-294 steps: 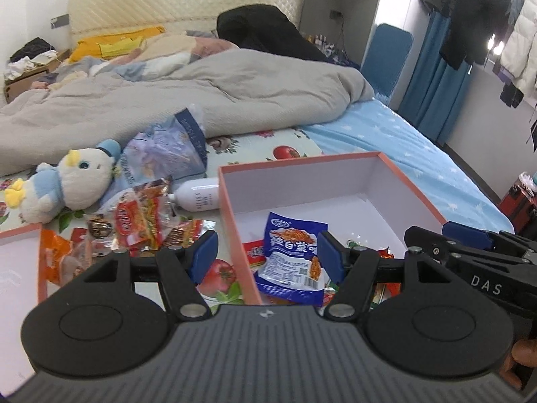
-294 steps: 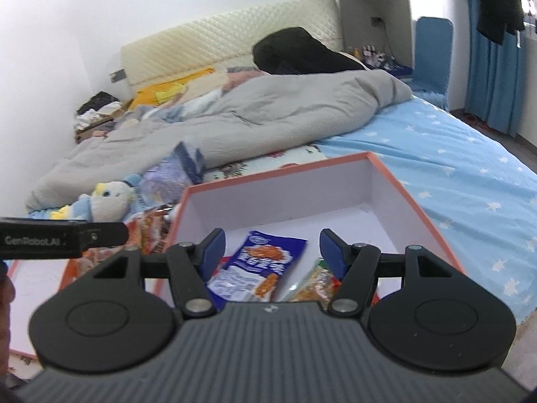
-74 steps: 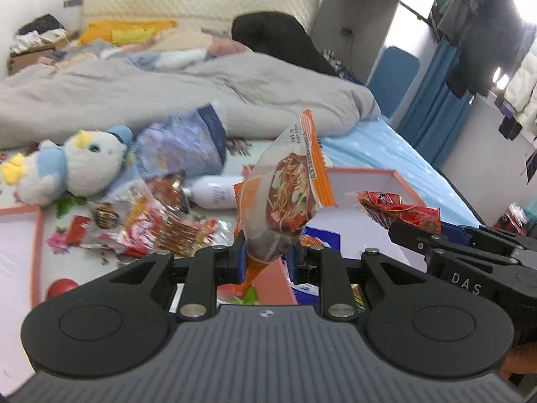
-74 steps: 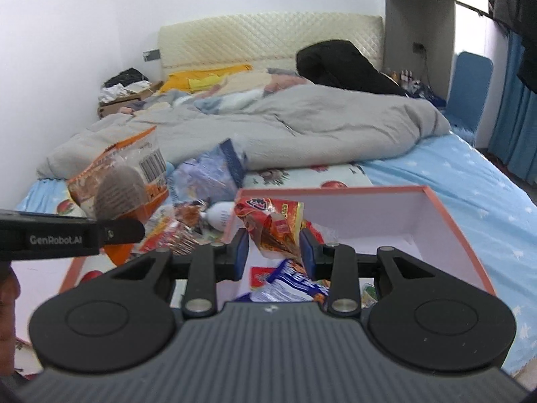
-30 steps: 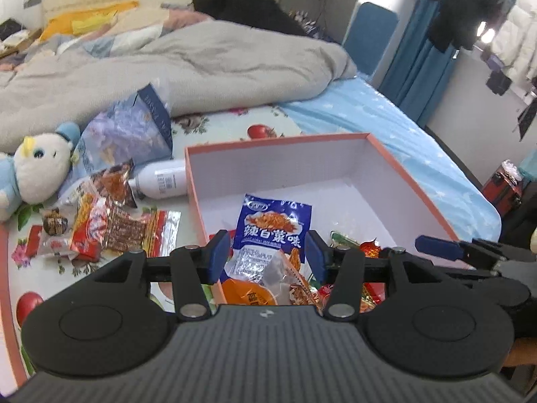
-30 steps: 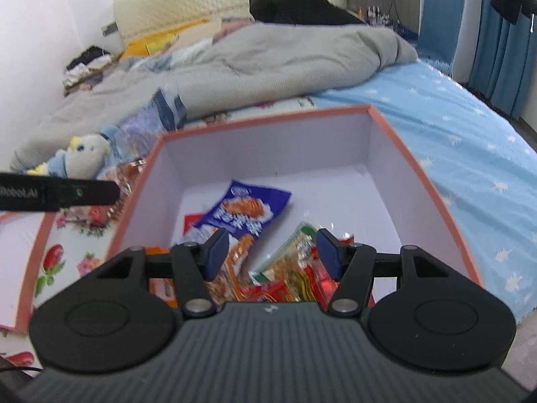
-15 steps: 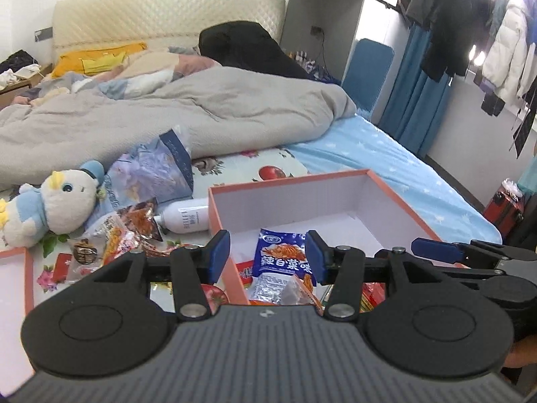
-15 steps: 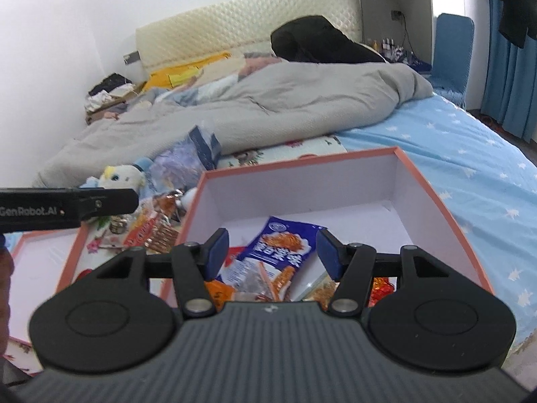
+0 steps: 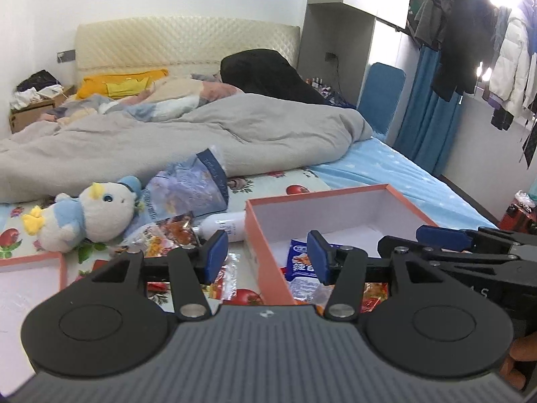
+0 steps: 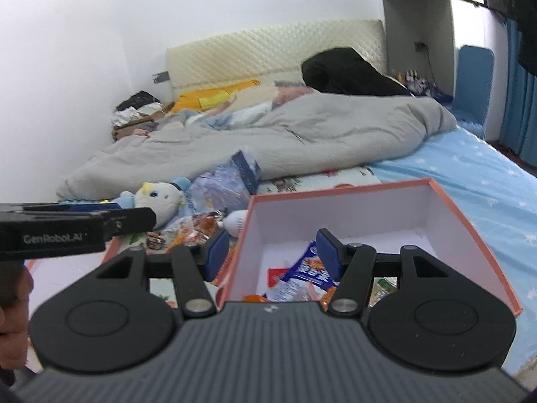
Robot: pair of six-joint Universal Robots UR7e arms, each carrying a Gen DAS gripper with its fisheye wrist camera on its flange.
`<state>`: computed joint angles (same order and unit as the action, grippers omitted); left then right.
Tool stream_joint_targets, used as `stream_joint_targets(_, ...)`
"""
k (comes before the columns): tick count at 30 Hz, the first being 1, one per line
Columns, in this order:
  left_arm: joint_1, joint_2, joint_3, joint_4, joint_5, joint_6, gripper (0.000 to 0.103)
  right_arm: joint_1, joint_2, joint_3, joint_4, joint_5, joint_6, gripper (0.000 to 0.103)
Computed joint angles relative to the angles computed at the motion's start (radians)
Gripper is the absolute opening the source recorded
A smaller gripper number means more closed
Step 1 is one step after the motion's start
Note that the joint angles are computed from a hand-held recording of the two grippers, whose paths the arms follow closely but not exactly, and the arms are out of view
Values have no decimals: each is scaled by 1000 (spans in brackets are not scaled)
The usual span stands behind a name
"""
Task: Organize snacks
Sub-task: 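Withdraw both tools from the box back toward the snack pile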
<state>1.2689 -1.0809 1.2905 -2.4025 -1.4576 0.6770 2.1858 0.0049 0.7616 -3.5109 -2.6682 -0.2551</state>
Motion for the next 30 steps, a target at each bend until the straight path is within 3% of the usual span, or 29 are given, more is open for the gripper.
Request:
stream_joint_targets(9, 30, -23, -6, -5, 9, 19, 60, 12, 51, -59, 41, 26, 45, 60)
stream_joint_targets(16, 63, -30, -25, 4, 30, 29, 60, 16, 93, -113, 146, 36, 124, 60)
stream_joint_targets(25, 99, -29, -63, 30, 37, 27, 61, 31, 174, -251, 265, 39, 148, 60)
stream_joint_targets(30, 117, -31, -75, 37, 44, 31, 61, 35, 217, -311, 346, 51, 219, 60)
